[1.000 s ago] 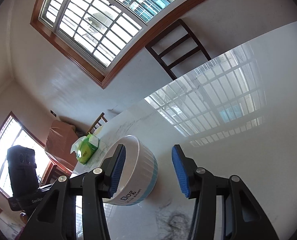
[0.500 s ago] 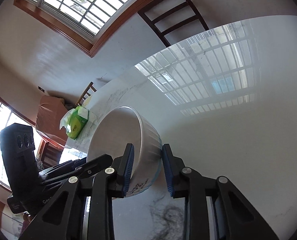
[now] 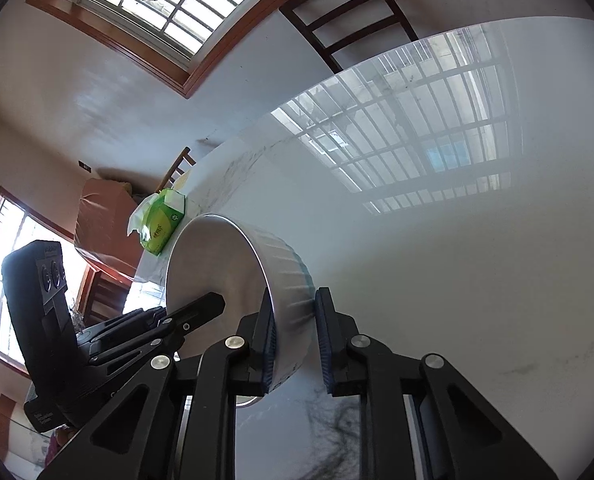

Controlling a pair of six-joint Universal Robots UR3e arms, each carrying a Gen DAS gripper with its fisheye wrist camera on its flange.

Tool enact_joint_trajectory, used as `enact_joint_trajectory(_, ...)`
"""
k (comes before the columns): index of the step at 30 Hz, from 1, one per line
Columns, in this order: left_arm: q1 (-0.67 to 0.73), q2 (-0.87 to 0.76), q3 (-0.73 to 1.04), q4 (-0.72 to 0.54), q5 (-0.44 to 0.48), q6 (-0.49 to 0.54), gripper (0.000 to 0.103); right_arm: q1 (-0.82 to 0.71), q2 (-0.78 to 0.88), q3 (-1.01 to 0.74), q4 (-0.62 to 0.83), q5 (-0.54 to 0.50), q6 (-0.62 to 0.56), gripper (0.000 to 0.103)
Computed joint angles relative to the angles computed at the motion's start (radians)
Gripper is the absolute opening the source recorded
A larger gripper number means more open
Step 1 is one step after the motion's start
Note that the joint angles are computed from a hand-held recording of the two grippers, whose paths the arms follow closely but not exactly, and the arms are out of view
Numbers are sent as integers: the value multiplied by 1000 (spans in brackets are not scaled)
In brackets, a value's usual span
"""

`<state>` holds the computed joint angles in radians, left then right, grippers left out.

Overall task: Organize plates and bowls
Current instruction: 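Carry the 'Dog' bowl over the nested bowls and lower it inside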

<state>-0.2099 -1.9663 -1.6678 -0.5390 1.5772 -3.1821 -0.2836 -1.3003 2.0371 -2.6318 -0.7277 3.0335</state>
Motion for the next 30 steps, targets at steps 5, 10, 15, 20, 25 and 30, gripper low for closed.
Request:
enact_joint_trajectory(5, -23, 62, -32, -17, 11, -7, 10, -33, -90, 81, 8, 19, -7, 17)
enact_joint_trajectory(10, -56, 151, -82, -26, 33, -9, 10, -75, -211, 161, 84, 51, -52, 17)
enact_joint_trajectory(15, -90, 288, -169, -50, 52, -24, 10, -128, -421, 231, 266, 66, -140, 16)
enact_joint_trajectory(20, -120, 471, -257, -115, 56, -51, 11, -189, -676, 241, 578, 85, -263, 17)
enact_joint_trajectory(25, -122, 671, -346, -208, 27, -60, 11, -290, -933, 198, 1029, 112, -468, 17)
enact_joint_trajectory(30, -134, 860, -436, -312, -3, -77, 10, -454, -1180, 93, 1591, 90, -763, 18)
